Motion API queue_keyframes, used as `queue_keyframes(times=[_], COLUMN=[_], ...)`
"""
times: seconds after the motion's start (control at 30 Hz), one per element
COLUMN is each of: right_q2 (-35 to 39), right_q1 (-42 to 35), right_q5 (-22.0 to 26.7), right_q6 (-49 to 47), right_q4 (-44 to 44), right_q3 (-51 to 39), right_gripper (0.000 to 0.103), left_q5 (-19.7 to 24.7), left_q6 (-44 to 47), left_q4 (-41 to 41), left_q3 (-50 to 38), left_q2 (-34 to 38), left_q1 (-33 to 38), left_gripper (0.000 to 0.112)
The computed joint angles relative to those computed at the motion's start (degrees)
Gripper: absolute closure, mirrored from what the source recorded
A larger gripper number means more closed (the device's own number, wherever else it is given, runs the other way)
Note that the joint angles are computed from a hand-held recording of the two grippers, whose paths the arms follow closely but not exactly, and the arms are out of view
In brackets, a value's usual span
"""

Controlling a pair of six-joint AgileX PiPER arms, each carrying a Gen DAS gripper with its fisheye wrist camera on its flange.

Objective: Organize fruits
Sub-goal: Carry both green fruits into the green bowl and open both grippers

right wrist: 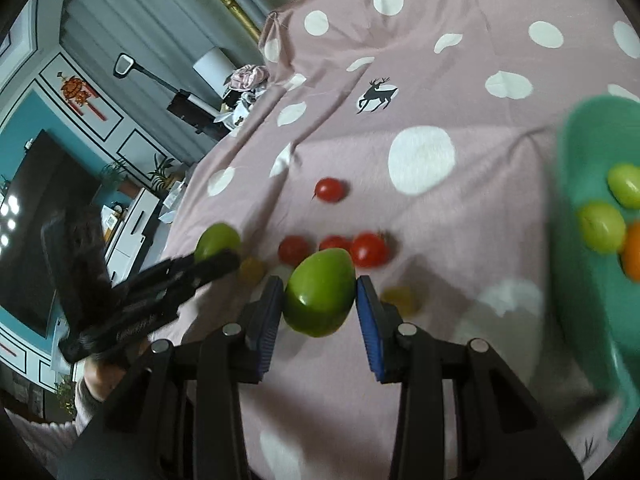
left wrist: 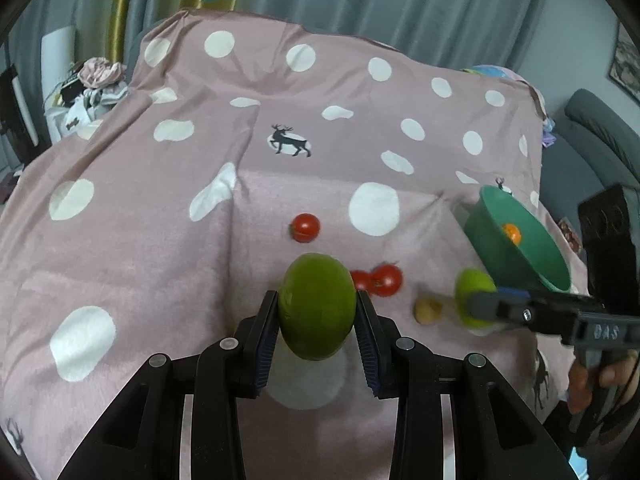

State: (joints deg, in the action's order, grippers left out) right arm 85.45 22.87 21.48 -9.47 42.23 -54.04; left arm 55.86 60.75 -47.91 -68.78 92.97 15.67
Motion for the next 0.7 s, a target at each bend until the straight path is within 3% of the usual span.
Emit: queue_keyframes(times=[0.13,0.53,0.7], right_q2=[-6.15,-21.05,-27.29], right_q1=[0.94,-4.96,-10.95], right_q5=[-2.16,-3.89,-2.71], right_q6=[5.74,6.58,3.42], right_q4=[-4.74,-3.57,-0.8], right_q3=[5.45,15.38,19.28], right_gripper=[0.066,0.066,0.066], left_q5=[-0.26,-2.06,-3.06], left_q6=[-0.73,-4.82,-6.65], left_q4=[0.36,3.32,4.1], left_q3=[1.95,4.15,3.54], left_q2=[-3.44,-10.47,-11.45], left_q1=[-1.38,-8.81,-13.16], left_gripper=[0.075,0.075,0.075])
